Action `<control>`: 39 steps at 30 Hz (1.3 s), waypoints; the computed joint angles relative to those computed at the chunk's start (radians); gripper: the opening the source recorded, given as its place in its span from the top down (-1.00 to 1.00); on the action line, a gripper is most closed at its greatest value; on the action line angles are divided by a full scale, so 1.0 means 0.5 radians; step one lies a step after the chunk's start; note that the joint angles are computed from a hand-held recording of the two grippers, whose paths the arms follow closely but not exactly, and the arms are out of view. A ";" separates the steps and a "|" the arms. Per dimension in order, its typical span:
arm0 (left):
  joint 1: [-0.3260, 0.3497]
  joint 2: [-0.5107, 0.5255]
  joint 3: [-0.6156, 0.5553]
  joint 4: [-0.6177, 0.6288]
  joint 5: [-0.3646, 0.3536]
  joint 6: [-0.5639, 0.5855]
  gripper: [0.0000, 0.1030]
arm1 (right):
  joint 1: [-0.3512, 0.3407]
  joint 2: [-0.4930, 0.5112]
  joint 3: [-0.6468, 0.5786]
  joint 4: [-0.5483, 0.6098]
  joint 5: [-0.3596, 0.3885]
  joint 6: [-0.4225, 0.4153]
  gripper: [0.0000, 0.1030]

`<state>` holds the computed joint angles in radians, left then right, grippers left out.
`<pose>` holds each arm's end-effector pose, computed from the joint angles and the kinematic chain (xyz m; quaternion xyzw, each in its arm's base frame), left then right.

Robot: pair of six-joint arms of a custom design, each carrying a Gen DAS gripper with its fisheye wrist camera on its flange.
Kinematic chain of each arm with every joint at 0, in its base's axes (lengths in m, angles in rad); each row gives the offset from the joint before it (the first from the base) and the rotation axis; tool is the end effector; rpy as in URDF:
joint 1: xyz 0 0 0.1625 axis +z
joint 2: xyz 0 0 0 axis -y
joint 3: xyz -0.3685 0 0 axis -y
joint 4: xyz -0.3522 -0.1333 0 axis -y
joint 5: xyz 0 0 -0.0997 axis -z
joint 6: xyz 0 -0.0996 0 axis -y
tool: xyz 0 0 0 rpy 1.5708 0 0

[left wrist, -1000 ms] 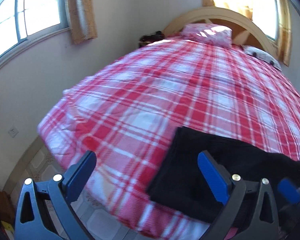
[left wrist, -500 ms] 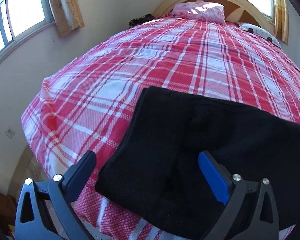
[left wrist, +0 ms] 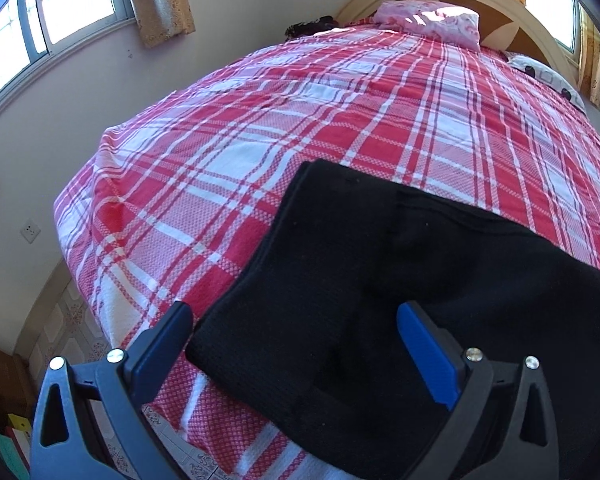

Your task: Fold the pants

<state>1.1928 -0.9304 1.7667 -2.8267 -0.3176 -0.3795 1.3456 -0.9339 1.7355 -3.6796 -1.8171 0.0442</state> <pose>0.0052 -0.6045 0.2088 -0.1227 0.7922 -0.3688 0.4705 -0.0240 -0.5930 0.2768 -0.1798 -0.7707 0.5922 0.1517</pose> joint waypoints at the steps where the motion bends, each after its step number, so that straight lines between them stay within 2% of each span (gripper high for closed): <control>1: -0.003 -0.003 0.000 0.029 0.012 -0.021 -1.00 | 0.002 0.043 -0.075 0.024 -0.050 0.008 -0.27; 3: -0.008 -0.003 -0.009 0.090 0.033 -0.052 -1.00 | -0.001 0.094 -0.218 0.151 -0.154 0.055 -0.27; 5: -0.009 -0.007 -0.019 0.146 0.040 -0.076 -1.00 | -0.034 0.115 -0.288 0.247 -0.136 0.087 -0.22; 8: -0.009 -0.011 -0.028 0.193 0.045 -0.095 -1.00 | -0.036 0.105 -0.303 0.283 -0.091 -0.030 0.88; 9: -0.009 -0.011 -0.032 0.206 0.046 -0.098 -1.00 | -0.028 0.092 -0.300 0.322 -0.072 -0.069 0.88; 12: -0.009 -0.013 -0.041 0.241 0.045 -0.116 -1.00 | 0.015 0.021 -0.159 0.231 -0.009 -0.153 0.89; 18: -0.002 -0.021 -0.059 0.283 0.021 -0.104 -1.00 | 0.071 -0.253 0.095 0.174 0.247 -0.167 0.89; 22: 0.008 -0.039 -0.059 0.291 -0.025 -0.095 -1.00 | 0.007 -0.444 0.259 0.154 0.547 0.001 0.89; 25: 0.013 -0.047 -0.067 0.306 -0.049 -0.088 -1.00 | -0.116 -0.615 0.483 0.172 0.748 0.026 0.89; 26: 0.014 -0.045 -0.069 0.300 -0.051 -0.073 -1.00 | -0.151 -0.646 0.524 0.204 0.762 0.036 0.89; 30: 0.009 -0.034 -0.093 0.345 -0.030 -0.057 -1.00 | -0.318 -0.745 0.784 0.197 0.600 0.017 0.89; 31: 0.008 -0.031 -0.101 0.360 -0.022 -0.055 -1.00 | -0.354 -0.753 0.841 0.165 0.536 0.022 0.89; 34: -0.008 -0.015 -0.122 0.413 0.037 -0.062 -1.00 | -0.387 -0.716 0.937 -0.070 0.188 0.007 0.89; 35: -0.021 -0.008 -0.115 0.381 0.066 -0.038 -1.00 | -0.393 -0.711 0.951 -0.131 0.134 0.005 0.89; 36: -0.041 -0.001 -0.093 0.298 0.085 0.018 -1.00 | -0.405 -0.728 0.975 -0.165 0.138 0.022 0.88; 39: -0.127 0.003 0.008 -0.126 -0.007 0.345 -1.00 | -0.489 -0.784 1.065 -0.254 0.449 0.146 0.88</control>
